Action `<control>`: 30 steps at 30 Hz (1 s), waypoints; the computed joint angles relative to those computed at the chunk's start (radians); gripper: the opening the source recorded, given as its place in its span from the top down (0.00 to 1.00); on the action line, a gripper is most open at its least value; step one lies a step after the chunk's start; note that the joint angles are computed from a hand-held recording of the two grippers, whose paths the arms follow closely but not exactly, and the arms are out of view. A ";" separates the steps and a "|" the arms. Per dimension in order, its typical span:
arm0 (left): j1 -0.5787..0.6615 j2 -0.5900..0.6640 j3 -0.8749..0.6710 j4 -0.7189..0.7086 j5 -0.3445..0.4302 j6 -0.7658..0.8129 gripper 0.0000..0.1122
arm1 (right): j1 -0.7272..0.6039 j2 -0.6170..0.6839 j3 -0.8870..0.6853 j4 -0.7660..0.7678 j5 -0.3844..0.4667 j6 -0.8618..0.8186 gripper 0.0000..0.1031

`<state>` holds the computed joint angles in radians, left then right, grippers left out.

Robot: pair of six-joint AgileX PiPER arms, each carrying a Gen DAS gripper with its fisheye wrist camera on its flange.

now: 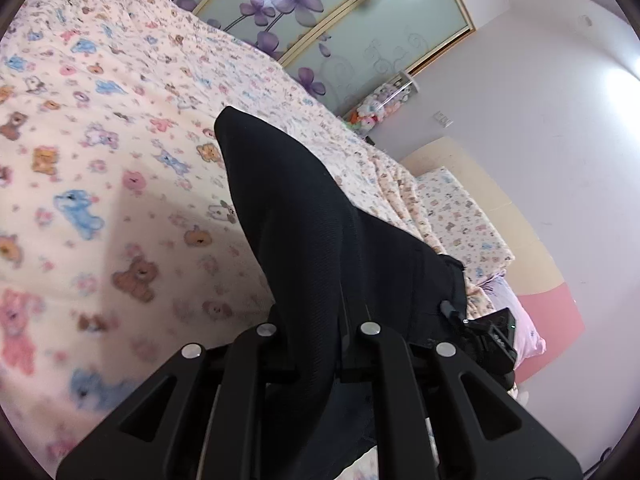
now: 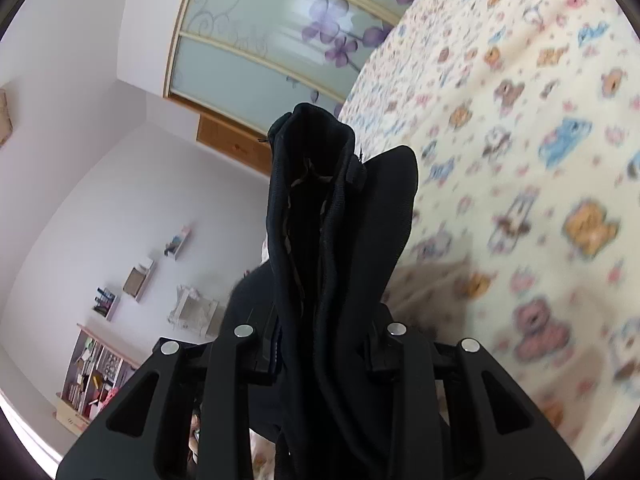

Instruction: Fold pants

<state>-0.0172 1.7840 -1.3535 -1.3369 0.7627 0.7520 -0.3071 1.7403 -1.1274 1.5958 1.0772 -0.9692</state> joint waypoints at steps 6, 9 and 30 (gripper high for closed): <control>-0.009 0.203 -0.067 0.017 -0.033 -0.079 0.84 | 0.014 0.118 -0.019 -0.095 -0.158 0.058 0.72; -0.003 0.213 -0.020 -0.099 -0.040 0.033 0.77 | 0.030 0.103 -0.019 -0.118 -0.182 0.077 0.68; -0.082 -0.093 0.191 -0.166 -0.111 0.136 0.19 | 0.039 -0.161 0.065 -0.131 -0.157 0.040 0.29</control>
